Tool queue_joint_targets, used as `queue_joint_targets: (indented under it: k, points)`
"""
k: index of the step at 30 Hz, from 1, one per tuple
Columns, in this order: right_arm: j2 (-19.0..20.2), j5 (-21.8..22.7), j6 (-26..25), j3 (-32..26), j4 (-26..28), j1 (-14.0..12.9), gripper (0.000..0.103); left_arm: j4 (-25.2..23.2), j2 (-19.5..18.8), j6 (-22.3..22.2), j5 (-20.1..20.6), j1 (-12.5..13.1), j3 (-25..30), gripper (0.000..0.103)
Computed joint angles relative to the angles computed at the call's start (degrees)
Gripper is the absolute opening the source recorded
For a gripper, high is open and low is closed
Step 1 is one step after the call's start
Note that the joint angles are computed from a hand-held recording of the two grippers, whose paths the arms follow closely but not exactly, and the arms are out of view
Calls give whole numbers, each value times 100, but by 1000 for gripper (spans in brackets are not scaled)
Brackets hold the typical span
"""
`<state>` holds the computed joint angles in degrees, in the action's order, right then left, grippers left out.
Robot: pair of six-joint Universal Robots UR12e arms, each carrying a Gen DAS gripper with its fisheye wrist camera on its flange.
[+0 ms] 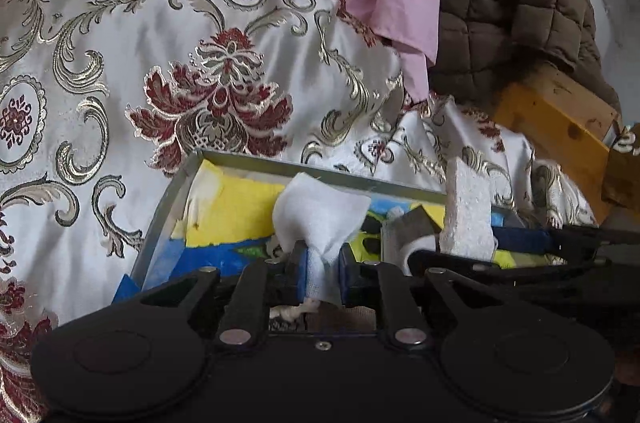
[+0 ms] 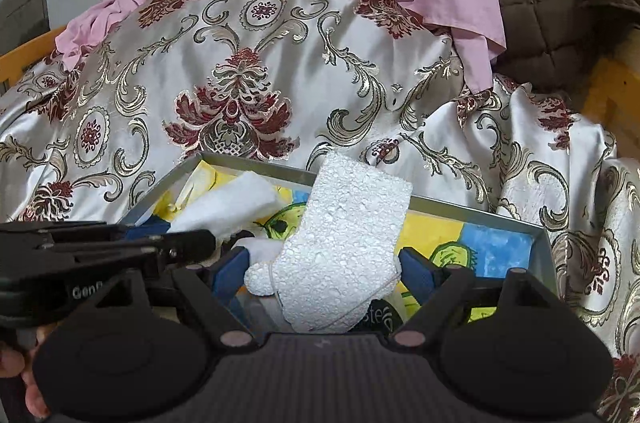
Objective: Organize soft objects
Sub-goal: 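Open the left tool over the tray while the right tool releases the white sock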
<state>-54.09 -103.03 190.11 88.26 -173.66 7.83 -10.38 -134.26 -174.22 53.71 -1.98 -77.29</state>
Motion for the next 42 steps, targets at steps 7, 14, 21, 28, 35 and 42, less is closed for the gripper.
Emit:
queue_joint_targets:
  k: [7,14,21,28,35,42]
  points:
    - [-7,-111,175,36,3,10,85,-6,-8,-163,80,-11,-15,26]
    - [-57,-174,193,106,22,12,85,21,-24,-286,12,-14,-35,35]
    - [-117,-248,110,180,15,25,85,66,-24,-313,-90,-6,-66,43]
    - [-212,-334,37,287,-13,43,86,33,48,-202,-44,-16,-146,54]
    - [-341,-406,-145,424,-154,84,88,-29,144,-248,-189,39,-243,71]
    - [-506,-535,-420,599,-295,173,92,-7,321,-284,-203,97,-423,88]
